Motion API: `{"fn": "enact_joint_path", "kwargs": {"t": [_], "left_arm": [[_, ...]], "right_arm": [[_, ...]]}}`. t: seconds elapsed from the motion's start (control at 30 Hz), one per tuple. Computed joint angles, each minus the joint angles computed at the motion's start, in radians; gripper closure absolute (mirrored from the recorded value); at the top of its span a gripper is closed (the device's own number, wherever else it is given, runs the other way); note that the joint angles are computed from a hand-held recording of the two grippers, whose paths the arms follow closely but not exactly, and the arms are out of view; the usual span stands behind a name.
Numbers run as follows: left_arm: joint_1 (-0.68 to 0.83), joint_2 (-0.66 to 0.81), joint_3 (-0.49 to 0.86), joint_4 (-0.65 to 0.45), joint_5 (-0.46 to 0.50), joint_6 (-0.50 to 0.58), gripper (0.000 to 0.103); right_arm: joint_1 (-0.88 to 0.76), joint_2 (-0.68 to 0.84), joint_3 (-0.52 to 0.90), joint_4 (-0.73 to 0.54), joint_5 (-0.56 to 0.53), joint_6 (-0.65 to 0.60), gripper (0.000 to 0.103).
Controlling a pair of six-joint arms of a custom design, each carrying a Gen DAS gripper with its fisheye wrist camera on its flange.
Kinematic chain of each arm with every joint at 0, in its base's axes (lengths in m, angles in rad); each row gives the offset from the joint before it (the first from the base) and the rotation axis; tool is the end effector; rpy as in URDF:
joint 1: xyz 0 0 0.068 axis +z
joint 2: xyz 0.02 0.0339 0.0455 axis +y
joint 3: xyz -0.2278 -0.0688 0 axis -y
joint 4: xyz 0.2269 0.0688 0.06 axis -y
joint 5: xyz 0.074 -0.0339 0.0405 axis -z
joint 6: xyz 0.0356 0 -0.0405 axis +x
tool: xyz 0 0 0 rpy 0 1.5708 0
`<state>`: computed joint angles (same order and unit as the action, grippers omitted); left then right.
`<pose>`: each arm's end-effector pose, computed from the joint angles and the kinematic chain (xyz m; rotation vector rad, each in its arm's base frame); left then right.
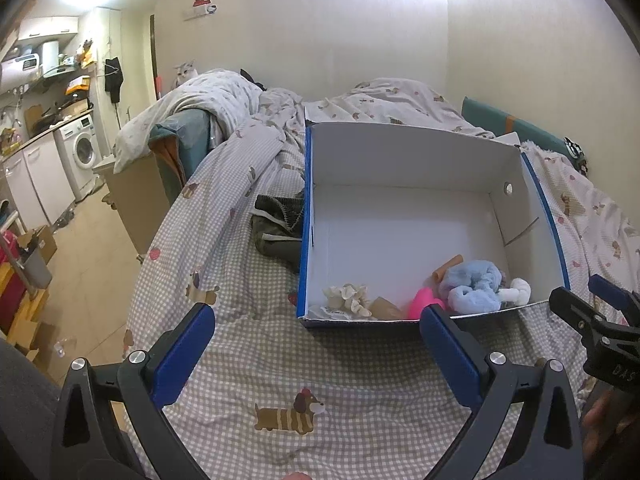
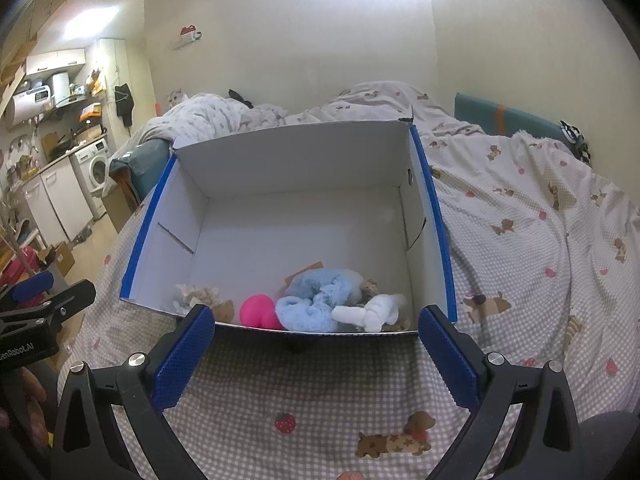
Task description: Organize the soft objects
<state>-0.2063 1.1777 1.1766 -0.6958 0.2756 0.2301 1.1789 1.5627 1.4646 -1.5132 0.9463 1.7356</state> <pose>0.2356 -0.0592 0.3142 0.6290 2.1640 -0.2993 0.1206 0.2163 0.2840 0.5825 2.1214 -0.1719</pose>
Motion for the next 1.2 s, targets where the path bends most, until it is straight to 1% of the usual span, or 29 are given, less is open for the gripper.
{"fn": "enact_joint_path", "kwargs": {"t": [0.7,0.9,1.2], "left_arm": [[-0.003,-0.002,-0.007,0.008,0.003,0.014,0.001],[-0.002,0.001,-0.006,0.006,0.007,0.013,0.001],[0.000,0.008,-0.011,0.002,0.007,0.020,0.001]], "right_arm": [[-0.002,-0.002,-0.004,0.004,-0.006,0.006,0.000],[0.003,0.004,0.000,-0.004,-0.008,0.029,0.000],[0.005,0.007,0.004,-0.007,-0.007,0.032,0.000]]}}
